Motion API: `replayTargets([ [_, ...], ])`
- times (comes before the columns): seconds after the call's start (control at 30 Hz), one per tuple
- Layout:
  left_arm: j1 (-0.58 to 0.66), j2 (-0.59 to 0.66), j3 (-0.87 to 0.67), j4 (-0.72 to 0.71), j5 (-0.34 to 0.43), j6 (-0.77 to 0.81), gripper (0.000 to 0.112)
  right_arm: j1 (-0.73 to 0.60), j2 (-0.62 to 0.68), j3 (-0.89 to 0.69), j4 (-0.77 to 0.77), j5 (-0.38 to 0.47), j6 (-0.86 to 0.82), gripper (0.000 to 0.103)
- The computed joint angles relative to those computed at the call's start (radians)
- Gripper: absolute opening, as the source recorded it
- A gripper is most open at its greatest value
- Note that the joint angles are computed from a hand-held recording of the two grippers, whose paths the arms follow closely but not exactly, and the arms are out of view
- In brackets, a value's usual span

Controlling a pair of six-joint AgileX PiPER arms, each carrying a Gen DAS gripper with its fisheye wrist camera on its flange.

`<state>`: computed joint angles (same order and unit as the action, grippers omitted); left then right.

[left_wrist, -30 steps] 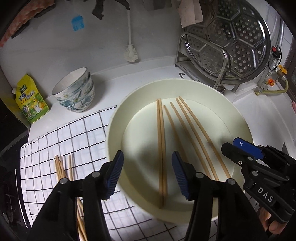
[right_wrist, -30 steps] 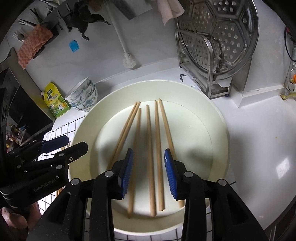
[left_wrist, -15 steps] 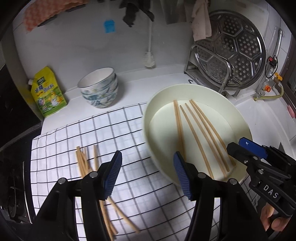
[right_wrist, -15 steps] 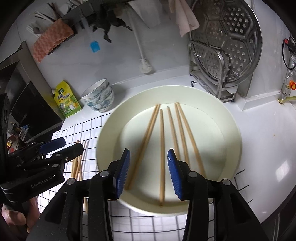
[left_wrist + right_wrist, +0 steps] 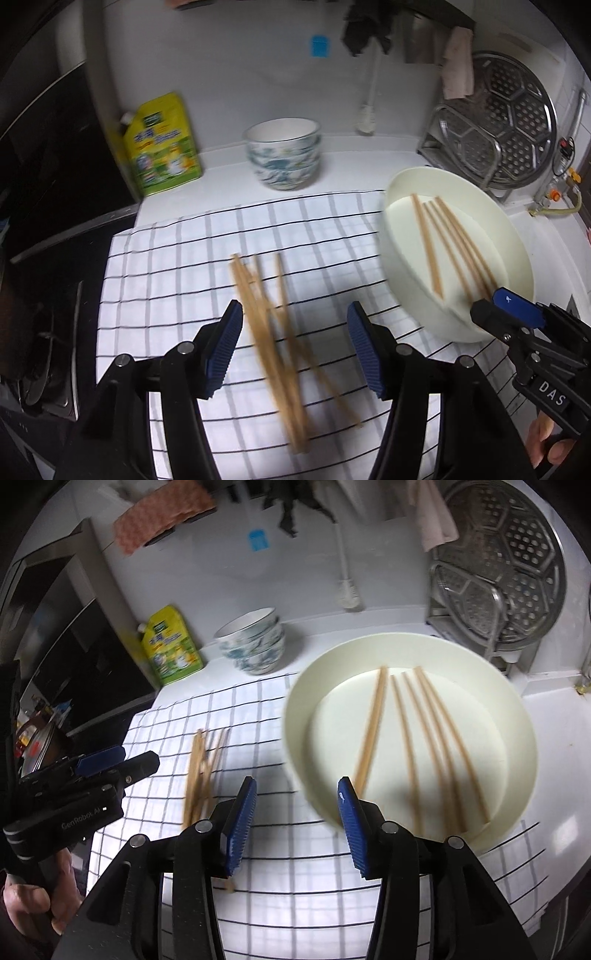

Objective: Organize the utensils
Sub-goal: 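Move both tools back over the remaining chopsticks on the grid mat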

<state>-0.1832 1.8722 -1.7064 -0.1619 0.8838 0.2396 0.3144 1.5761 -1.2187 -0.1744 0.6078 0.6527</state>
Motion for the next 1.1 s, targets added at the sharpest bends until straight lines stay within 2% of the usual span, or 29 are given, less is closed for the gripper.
replayTargets([
  [0.43,0.207,-0.005,0.129,-0.068,-0.044,0.106,0.061,0.168,0.158,-0.1,-0.011,0.035,0.065,0.044],
  [0.7,0.228,0.009,0.194,-0.103,-0.072,0.168,0.065,0.184,0.241,-0.11,0.011,0.02,0.043,0.044],
  [1.1,0.214,0.049,0.241,-0.136,-0.098,0.222,0.067,0.193,0.35,-0.171,-0.035,0.039,0.036,0.044],
])
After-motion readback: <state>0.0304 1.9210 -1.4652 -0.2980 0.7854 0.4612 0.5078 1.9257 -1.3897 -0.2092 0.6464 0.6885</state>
